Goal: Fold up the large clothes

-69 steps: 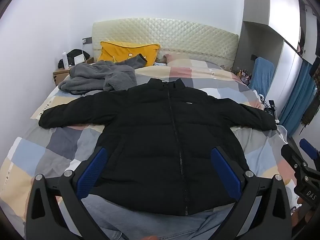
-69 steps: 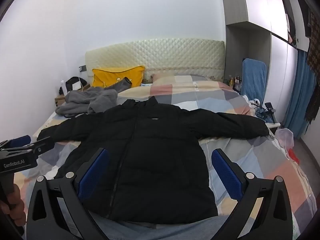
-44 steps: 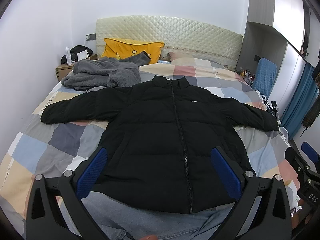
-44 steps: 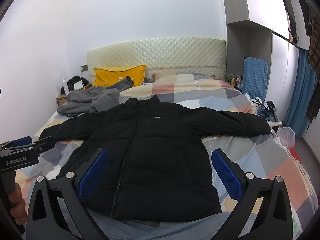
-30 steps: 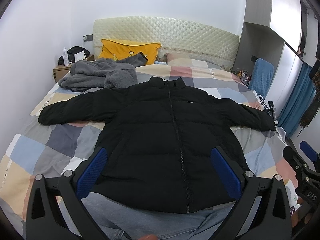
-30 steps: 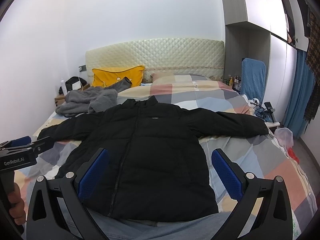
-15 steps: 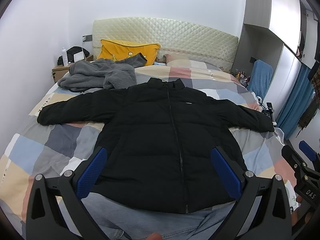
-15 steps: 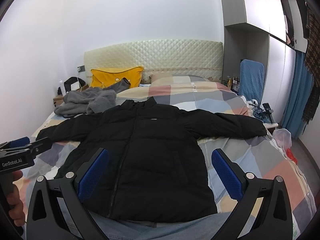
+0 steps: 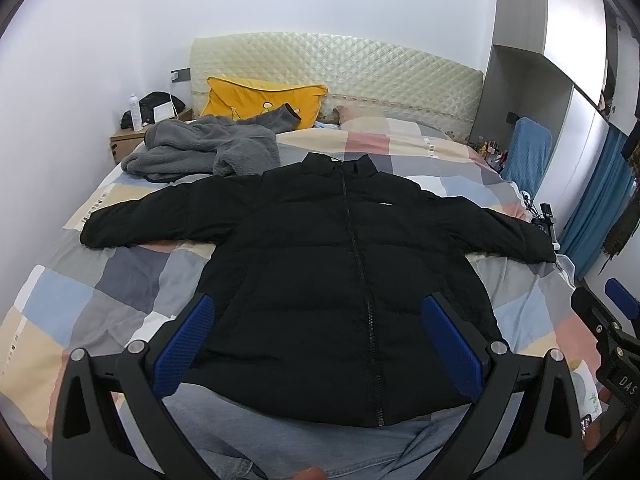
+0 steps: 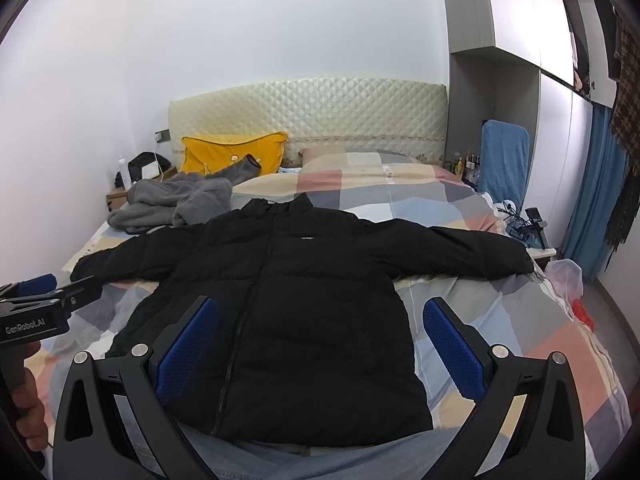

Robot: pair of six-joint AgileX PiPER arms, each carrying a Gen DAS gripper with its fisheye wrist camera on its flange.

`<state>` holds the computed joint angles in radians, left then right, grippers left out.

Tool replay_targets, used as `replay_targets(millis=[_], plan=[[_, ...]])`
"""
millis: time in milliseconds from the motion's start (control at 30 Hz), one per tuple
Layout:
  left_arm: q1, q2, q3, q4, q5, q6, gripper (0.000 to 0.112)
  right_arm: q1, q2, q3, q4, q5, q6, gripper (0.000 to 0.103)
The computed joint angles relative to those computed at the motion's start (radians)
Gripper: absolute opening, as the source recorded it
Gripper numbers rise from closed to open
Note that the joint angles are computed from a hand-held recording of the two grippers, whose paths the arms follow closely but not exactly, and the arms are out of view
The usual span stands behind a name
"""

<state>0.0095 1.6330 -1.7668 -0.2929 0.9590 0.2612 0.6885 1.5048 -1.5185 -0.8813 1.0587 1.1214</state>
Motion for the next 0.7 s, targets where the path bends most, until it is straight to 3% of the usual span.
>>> replay_targets(millis=[167, 467, 700], plan=[[0.025, -0.004, 0.016, -0.06, -0.021, -0.011, 0.103, -0.015, 0.003, 0.005, 0.022, -0.025, -0.013, 0.103], [0.01, 0.03, -0.025, -0.025, -0.032, -0.013, 0.103, -0.071, 0.007, 0.019, 0.066, -0.115, -0.01, 0.103], [0.004, 0.057, -0.041, -0.049, -0.042, 0.053, 0.103, -0.093, 0.006, 0.027, 0.05, -0.108, -0.007, 0.103]])
